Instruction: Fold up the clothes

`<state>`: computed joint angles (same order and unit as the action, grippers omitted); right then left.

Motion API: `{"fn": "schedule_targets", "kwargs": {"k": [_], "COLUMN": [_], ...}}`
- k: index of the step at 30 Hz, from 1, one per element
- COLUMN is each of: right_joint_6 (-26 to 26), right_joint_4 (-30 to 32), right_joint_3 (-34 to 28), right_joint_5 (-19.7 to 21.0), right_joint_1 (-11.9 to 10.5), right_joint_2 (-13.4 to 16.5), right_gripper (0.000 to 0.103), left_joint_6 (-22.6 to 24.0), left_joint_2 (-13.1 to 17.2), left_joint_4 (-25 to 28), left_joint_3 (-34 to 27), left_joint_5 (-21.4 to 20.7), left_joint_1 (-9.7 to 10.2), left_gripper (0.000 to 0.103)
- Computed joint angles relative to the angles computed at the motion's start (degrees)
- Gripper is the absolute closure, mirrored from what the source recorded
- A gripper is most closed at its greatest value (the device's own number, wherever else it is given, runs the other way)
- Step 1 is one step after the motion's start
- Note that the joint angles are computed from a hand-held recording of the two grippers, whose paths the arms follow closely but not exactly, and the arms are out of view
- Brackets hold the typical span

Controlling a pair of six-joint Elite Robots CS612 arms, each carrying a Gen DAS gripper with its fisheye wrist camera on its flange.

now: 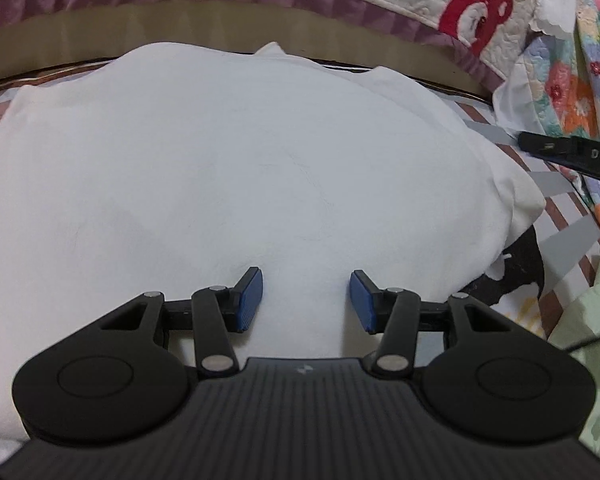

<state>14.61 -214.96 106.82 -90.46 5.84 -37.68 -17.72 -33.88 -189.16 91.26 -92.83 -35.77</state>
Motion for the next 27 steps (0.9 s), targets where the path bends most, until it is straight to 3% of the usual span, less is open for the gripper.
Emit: {"fn": "schedule_targets", "kwargs": {"k": [2, 4, 10, 13, 15, 17, 21, 27], "right_joint_6": [-4.5, -7.9, -15.4, -17.6, -20.4, -23.1, -18.5, -15.8], "right_joint_4": [6.0, 11.5, 21.0, 23.0, 22.6, 22.2, 21.7, 19.2], "right_joint_3": [-2.8, -6.3, -14.8, -16.9, -17.7, -18.4, -18.3, -18.8], "right_joint_5": [6.7, 9.0, 5.1, 4.3, 3.0, 1.7, 1.1, -1.7], "right_joint_1": [0.9, 2.2, 5.4, 6.2, 7.0, 7.5, 6.9, 5.7], "right_joint_2": [-0.1, 0.6, 4.2, 5.3, 5.9, 6.2, 6.0, 5.6], "right_gripper": [0.051, 0.048, 0.045, 0.044, 0.052, 0.1, 0.103, 0.103], "left_joint_6": [0.1, 0.1, -5.2, -6.2, -5.6, -5.0, -5.2, -7.2], "left_joint_2": [-0.5, -1.0, -0.5, -0.3, -0.3, -0.3, -0.4, 0.0], "left_joint_4": [-0.9, -1.7, -3.1, -3.1, -2.7, -2.5, -2.2, -2.5], "left_joint_3": [0.9, 1.9, 1.9, 1.6, 1.6, 1.5, 1.5, 1.1], "left_joint_5": [2.0, 3.6, -0.1, -1.2, -1.0, -0.6, -0.9, -2.1], "left_joint_1": [-0.04, 0.07, 2.01, 2.42, 2.35, 2.26, 2.44, 2.95], "left_gripper": [0.055, 0.055, 0.055, 0.055, 0.055, 0.055, 0.055, 0.055]}}
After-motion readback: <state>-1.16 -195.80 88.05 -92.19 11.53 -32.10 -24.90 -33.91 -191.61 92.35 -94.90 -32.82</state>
